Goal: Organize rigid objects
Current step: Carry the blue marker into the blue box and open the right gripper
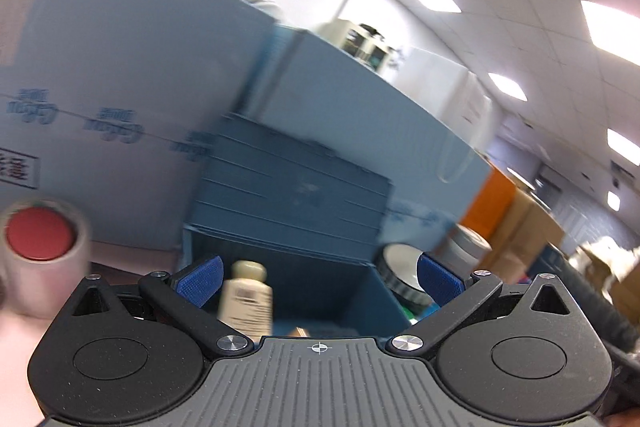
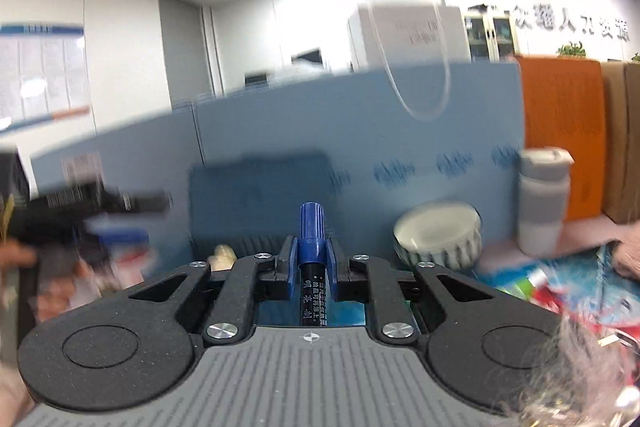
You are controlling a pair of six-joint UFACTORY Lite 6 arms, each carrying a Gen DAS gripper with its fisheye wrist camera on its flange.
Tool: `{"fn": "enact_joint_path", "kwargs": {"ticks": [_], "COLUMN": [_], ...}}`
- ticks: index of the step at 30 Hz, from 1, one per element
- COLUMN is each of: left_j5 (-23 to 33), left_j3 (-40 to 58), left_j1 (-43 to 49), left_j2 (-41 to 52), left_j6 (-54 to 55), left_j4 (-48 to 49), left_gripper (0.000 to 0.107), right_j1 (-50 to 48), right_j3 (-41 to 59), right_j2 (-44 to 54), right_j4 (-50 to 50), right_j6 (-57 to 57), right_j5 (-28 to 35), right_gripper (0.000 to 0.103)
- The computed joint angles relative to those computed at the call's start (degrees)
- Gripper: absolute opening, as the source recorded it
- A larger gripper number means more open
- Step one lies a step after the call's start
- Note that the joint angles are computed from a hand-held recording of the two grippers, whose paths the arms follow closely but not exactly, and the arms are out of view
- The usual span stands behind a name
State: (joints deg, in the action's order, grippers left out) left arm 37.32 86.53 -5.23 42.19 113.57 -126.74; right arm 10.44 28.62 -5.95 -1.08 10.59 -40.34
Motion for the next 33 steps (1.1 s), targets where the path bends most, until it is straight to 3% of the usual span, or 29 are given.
{"fn": "enact_joint_path", "kwargs": {"ticks": [3,6,8,17,24,27,30,33], "left_j5": [-0.94,-0.05,1.18,3.26,2.49,1.92,1.99,1.38], "left_j3": [1.14,-0.18,-2.01,1.35,4.57,5.55,5.86,6.37], "left_j1": [0.91,2.23,3.67,6.89,7.18,6.85,6.68,6.38], "left_j2": [0.64,-0.42,-1.74,1.04,3.64,4.28,4.55,4.81], "left_j6": [-1.32,0.68,1.44,-6.41,-10.71,-11.35,-11.48,-11.80], "left_j4": [1.00,-0.56,-1.43,3.87,6.97,7.97,8.40,8.94], "left_gripper": [0.103,0.103,0.103,0.103,0.103,0.103,0.103,0.103], "right_j1": [3.93,3.87,5.75,14.86,15.30,15.88,17.78,17.84], "right_j3": [4.45,9.83,13.03,30.74,40.70,42.73,44.81,46.50], "right_j2": [4.02,9.20,12.78,30.29,40.91,44.31,48.45,50.40], "right_j4": [5.49,-2.38,-3.28,11.51,16.01,21.43,29.50,32.06], "right_j6": [-2.22,8.15,8.64,-10.20,-20.11,-29.10,-45.23,-52.08], "right_j5": [-4.30,-6.47,-7.98,-12.35,-9.49,-11.33,-16.60,-15.39], "right_gripper": [0.014,0.014,0.014,0.014,0.014,0.014,0.014,0.014]}}
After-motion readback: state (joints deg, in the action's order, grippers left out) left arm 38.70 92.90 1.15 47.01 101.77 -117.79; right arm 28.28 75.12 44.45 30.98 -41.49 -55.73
